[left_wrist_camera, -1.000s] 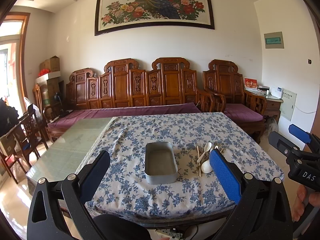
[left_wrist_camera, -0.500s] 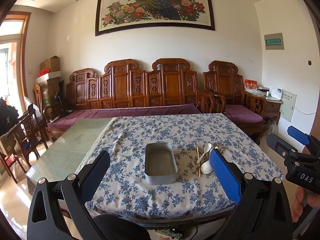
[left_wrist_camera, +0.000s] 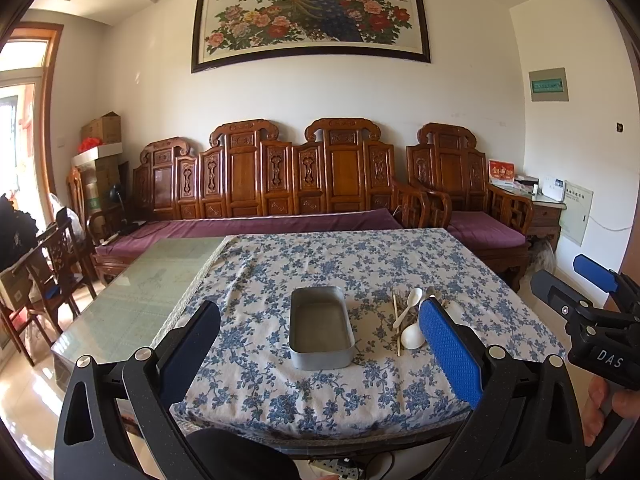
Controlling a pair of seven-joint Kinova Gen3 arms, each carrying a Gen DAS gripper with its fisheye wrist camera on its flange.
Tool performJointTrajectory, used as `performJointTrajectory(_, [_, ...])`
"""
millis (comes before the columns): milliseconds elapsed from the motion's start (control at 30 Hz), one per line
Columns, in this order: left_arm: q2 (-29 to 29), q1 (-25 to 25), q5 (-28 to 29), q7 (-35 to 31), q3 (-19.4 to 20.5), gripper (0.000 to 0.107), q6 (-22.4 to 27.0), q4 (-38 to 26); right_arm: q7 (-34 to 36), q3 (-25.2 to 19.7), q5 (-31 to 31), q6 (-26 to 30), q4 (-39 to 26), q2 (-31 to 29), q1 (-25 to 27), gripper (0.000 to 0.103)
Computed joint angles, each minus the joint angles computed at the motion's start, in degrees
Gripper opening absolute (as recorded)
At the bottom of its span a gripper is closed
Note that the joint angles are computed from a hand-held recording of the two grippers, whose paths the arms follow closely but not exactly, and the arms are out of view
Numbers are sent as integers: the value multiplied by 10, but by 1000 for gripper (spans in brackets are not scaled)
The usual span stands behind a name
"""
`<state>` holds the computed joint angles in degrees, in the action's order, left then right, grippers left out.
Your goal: Organize utensils
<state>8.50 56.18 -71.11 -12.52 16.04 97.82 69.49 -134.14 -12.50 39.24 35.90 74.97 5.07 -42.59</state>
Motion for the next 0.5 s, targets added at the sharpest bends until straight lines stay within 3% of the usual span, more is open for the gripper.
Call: performJointTrajectory(500, [-3, 0, -3, -4, 2, 96, -1, -1, -5, 0, 2, -6, 6, 0, 0, 101])
